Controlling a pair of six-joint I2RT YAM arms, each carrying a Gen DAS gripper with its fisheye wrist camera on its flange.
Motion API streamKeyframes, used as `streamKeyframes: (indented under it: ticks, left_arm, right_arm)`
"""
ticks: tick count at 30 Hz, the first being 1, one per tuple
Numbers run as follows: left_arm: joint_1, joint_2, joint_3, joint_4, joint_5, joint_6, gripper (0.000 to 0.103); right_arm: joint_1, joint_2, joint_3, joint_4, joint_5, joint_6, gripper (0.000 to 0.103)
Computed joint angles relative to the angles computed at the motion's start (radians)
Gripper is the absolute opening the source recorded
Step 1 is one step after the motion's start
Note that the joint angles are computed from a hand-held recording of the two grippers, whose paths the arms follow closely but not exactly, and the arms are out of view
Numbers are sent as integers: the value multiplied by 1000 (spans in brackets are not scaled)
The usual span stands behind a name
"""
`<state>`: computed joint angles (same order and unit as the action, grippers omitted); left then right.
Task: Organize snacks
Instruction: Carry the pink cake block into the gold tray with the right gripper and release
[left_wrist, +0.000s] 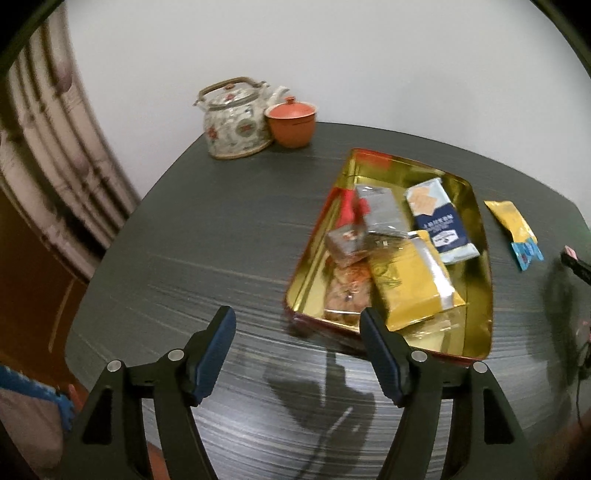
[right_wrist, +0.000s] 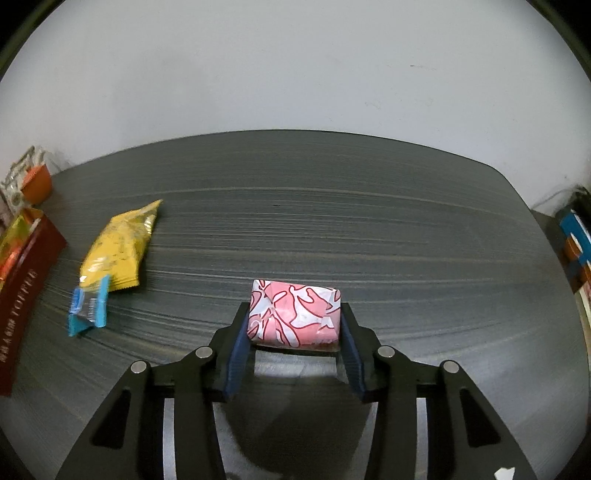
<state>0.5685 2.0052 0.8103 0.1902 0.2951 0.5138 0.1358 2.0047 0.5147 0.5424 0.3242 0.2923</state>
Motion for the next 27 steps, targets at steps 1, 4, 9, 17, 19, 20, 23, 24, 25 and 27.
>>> streamKeyframes:
  ticks: [1,4,9,17,19,20,23,24,25,27]
  left_arm:
    - [6,9,4,9,-4,-8,71]
    - [19,38,44,-23,-25,-39,72]
    - [54,52,98,-82,-14,-78,73]
    - [88,38,121,-118,20,-109,75]
    - [86,39,125,-123,19,-107,76]
    - [86,40,126,-123,16,-107,76]
    - [82,41,125,-117,11,-112,76]
    - [82,41,126,-116,14,-114,76]
    - [84,41,128,-119,21,-115,76]
    - [89,43,135,-128,30,-121,76]
  right_arm:
    - [19,-33,-18,-11,13,11,41]
    - [94,-121,-44,-66,39,41,41]
    - [285,-213,-11,-175,79,111,41]
    - [583,-87,273,-329,89,154,41]
    - [629,-51,326,-345,79,149,41]
    - [649,-28,358,-357,71,147,41]
    - [696,47,456,-392,60,129,41]
    - [712,64,486,-411,66,130,41]
    - [720,83,510,-419,61,123,41]
    - [733,123,563,-436,47,120,41]
